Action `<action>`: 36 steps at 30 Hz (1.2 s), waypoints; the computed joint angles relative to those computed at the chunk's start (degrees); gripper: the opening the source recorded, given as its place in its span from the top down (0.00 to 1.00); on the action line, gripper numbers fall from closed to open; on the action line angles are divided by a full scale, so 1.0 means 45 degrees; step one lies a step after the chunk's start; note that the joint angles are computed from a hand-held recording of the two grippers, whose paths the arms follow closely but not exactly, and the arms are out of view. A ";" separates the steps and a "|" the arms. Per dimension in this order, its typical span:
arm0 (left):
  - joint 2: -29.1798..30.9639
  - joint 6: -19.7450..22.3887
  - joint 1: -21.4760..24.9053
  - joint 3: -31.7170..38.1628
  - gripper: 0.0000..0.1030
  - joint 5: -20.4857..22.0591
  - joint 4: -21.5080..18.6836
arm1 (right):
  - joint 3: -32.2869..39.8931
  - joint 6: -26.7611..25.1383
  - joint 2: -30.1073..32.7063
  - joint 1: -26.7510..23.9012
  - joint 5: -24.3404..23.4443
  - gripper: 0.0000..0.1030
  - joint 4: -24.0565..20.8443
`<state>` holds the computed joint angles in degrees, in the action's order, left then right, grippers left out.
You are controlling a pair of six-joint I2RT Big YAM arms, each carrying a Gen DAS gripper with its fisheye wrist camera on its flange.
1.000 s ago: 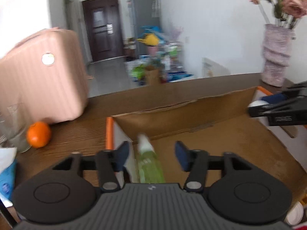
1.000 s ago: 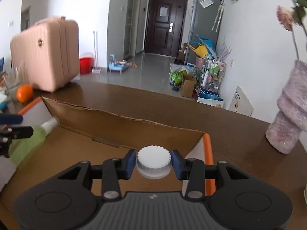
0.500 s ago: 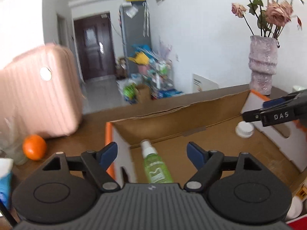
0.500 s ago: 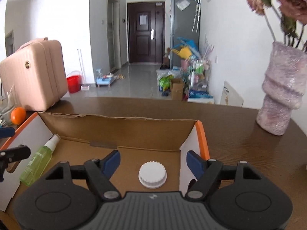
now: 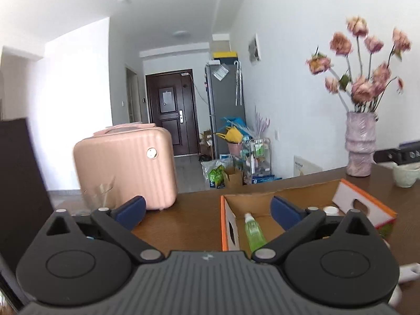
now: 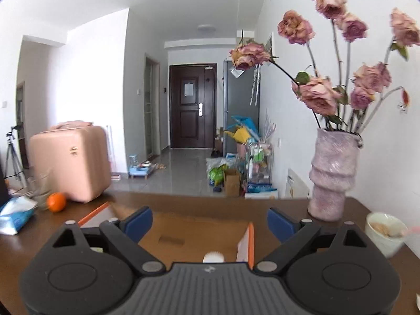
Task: Organize rigid objects
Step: 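Lift both open grippers out of the box back over the table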
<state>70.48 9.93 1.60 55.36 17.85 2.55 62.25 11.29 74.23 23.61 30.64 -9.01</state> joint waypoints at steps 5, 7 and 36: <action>-0.2610 0.0343 0.0940 -0.2813 0.00 0.1145 0.0920 | -0.2257 0.1108 -0.2160 0.2330 0.2269 0.08 -0.0620; -0.3607 0.0400 0.1400 -0.3529 0.00 0.1834 0.0375 | -0.3241 0.0929 -0.2744 0.3559 0.3515 0.03 -0.0063; -1.0843 0.2952 0.7979 -0.7743 0.00 0.7102 -0.5495 | -0.3600 1.5369 -0.1036 1.2970 0.9995 0.00 -1.0759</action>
<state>21.69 23.21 37.51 20.52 49.81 -22.18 46.05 80.45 69.57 81.98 75.62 -57.43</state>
